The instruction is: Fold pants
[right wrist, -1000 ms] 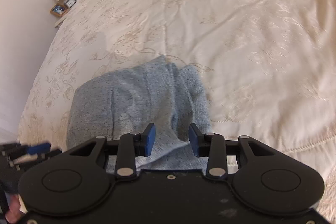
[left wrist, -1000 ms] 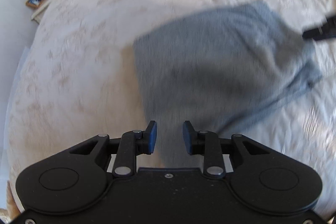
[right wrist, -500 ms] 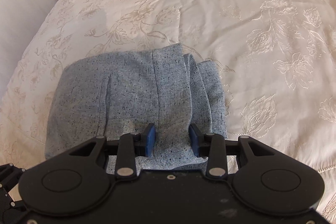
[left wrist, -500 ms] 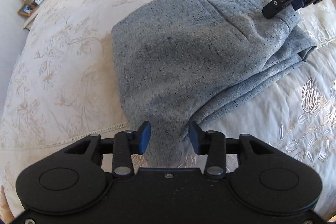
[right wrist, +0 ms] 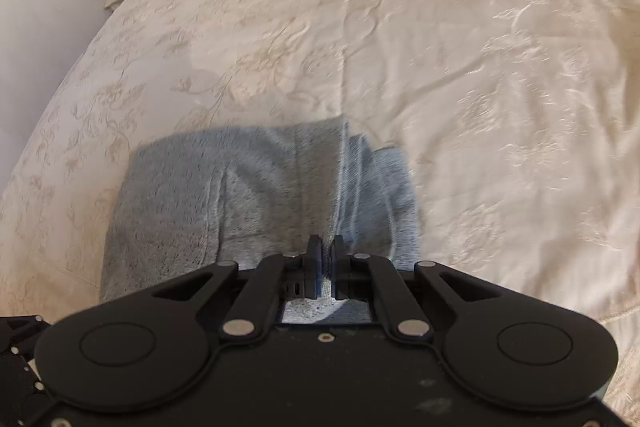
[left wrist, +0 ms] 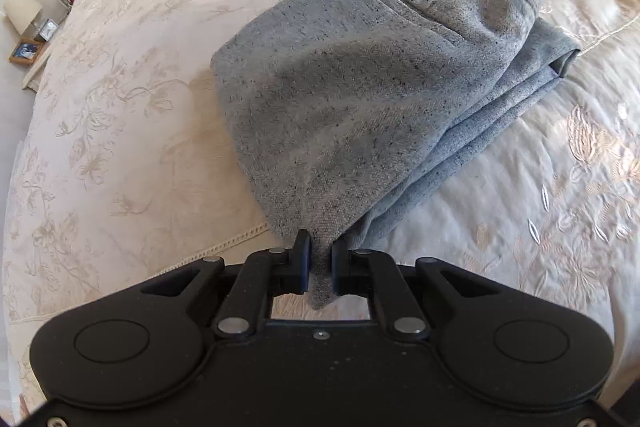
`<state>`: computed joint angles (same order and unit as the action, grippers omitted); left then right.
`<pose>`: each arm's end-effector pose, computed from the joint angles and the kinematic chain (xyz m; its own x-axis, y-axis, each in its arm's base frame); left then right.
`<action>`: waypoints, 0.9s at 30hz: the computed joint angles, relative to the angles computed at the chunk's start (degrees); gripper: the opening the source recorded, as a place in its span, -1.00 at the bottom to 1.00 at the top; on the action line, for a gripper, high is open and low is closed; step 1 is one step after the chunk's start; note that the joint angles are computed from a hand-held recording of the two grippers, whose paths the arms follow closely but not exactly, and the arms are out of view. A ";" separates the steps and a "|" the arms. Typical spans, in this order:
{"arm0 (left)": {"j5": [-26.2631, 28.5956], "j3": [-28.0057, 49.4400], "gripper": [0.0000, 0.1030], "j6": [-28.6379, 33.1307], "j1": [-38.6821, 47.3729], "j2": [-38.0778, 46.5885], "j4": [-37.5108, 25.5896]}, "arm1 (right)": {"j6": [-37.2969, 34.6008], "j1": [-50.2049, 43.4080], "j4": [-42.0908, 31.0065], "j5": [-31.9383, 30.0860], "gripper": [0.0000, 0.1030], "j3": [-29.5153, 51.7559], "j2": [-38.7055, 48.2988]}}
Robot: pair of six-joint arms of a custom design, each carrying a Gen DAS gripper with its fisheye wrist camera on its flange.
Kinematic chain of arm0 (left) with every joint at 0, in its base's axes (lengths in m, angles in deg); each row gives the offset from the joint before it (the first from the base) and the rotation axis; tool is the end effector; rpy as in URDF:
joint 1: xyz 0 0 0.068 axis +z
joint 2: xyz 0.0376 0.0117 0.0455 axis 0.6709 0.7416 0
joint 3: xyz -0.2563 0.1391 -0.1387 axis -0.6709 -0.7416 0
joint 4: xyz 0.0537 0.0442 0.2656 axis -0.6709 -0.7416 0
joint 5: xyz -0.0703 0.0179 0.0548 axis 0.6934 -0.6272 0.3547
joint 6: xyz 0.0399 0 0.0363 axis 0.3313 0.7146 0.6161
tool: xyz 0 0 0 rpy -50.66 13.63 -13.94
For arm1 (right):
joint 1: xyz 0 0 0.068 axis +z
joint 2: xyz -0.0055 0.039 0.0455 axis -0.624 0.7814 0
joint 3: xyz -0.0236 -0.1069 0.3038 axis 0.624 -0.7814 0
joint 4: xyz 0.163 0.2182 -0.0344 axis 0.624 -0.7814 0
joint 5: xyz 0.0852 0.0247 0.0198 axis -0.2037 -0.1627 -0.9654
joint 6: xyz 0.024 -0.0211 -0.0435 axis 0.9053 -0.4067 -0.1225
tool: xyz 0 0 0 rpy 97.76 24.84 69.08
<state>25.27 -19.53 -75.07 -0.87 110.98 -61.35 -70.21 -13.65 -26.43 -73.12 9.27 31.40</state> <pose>0.1588 -0.1286 0.1422 -0.9179 0.2122 -0.3353 0.1269 0.9576 0.2586 0.3462 0.1688 0.1884 -0.8741 -0.2533 -0.4145 -0.3715 0.8984 0.2344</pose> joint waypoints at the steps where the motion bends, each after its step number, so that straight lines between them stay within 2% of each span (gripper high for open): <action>1: 0.78 -0.18 -0.74 0.77 0.37 0.31 0.19 | 0.49 -0.57 -0.66 -0.08 -0.93 -0.04 -0.18; 3: 2.16 -0.84 -0.71 5.06 2.71 3.29 3.29 | 0.80 -1.24 -1.69 1.52 -0.94 0.12 1.25; 6: 4.68 -0.56 -0.64 7.37 4.54 5.19 4.18 | 1.04 -1.21 -2.28 5.55 -0.97 0.52 5.25; 8: 7.62 -0.96 -0.56 9.71 7.59 0.50 2.53 | 1.85 -1.14 -2.10 7.57 -0.93 -0.23 5.36; 9: 10.22 -0.98 -0.50 11.53 10.03 -2.64 1.01 | 2.39 -1.36 -1.36 7.66 -0.82 -1.36 4.03; 12: 19.66 0.11 -0.50 15.36 18.75 -12.62 -4.44 | 3.37 -1.01 0.35 7.60 -0.66 -2.67 0.55; 14: 23.16 2.03 -0.45 15.51 23.49 -14.59 -5.38 | 2.29 0.55 1.53 8.54 -0.54 -2.25 -0.92; 18: 22.16 5.46 -0.17 10.34 28.19 -9.22 0.88 | 0.34 4.93 4.39 9.25 -0.42 0.94 0.38; 22: 23.34 8.50 -0.17 6.36 32.13 -0.93 6.89 | -1.56 9.52 5.58 12.66 -0.41 5.39 4.99; 25: 26.53 10.25 -0.17 5.47 35.56 4.21 8.29 | -3.93 12.38 6.74 17.17 -0.38 8.18 8.66; 27: 27.86 11.43 -0.17 4.70 35.83 8.44 9.08 | -4.91 12.51 4.95 17.00 -0.38 10.87 11.93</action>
